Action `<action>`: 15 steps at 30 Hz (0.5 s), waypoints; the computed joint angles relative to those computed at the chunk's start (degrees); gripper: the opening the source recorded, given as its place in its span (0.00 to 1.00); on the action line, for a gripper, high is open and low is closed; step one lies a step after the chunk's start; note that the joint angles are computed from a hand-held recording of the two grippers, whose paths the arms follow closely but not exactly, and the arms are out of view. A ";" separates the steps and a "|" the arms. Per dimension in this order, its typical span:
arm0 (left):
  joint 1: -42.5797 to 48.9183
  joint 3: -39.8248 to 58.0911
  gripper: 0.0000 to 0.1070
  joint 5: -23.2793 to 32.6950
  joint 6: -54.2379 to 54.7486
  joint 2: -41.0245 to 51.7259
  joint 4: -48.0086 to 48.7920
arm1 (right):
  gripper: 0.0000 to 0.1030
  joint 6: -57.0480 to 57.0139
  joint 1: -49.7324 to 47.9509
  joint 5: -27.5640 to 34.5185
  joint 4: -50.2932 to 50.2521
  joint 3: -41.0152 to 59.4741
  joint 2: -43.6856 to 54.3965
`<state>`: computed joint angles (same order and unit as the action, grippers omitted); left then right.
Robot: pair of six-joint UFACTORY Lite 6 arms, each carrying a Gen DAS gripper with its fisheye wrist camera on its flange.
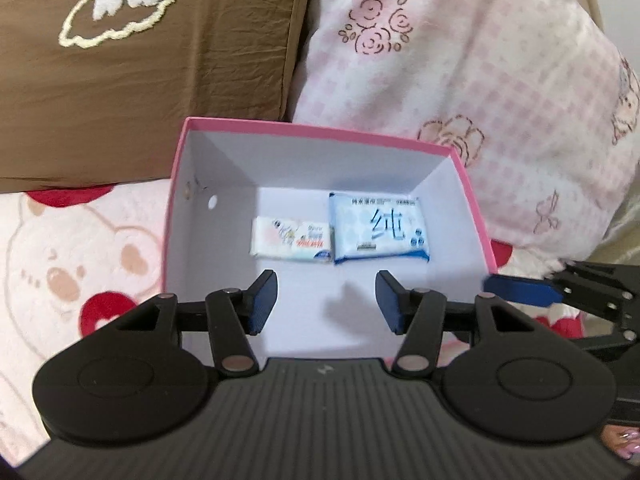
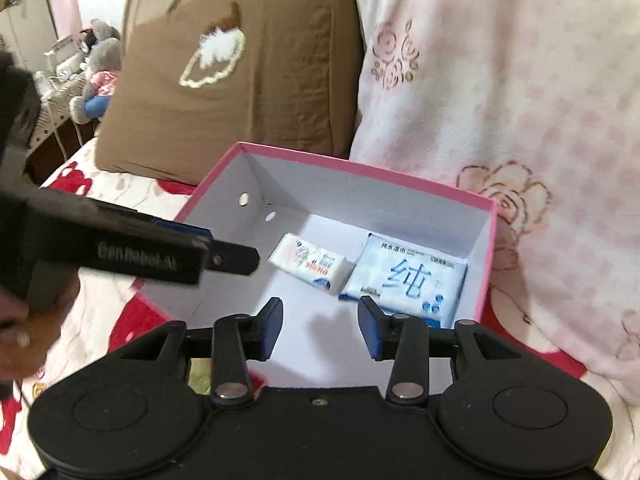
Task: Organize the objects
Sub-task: 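Lower the tissue pack into the box beside the wipes and open the left tool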
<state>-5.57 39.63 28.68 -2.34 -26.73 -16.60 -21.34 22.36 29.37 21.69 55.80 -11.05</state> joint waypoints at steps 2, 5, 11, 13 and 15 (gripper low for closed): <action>-2.20 -2.11 0.50 0.59 -6.70 -3.64 7.32 | 0.46 -3.46 -1.46 1.80 3.47 -4.01 -5.00; -6.34 -3.27 0.51 2.14 -15.69 -6.53 16.43 | 0.46 -4.09 -2.14 2.64 5.23 -9.80 -11.78; -11.75 -3.55 0.51 3.69 -21.64 -6.74 21.55 | 0.46 2.52 0.75 3.12 0.48 -17.84 -23.93; -13.49 -3.70 0.51 4.01 -23.55 -6.85 23.01 | 0.46 5.45 2.47 2.79 -3.23 -19.45 -26.26; -14.81 -4.28 0.51 4.00 -25.45 -7.57 24.25 | 0.46 4.92 2.51 3.26 -2.84 -20.71 -27.63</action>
<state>-20.38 35.34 32.68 -27.79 -34.30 7.64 -16.42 24.87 32.63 18.86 35.09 -38.68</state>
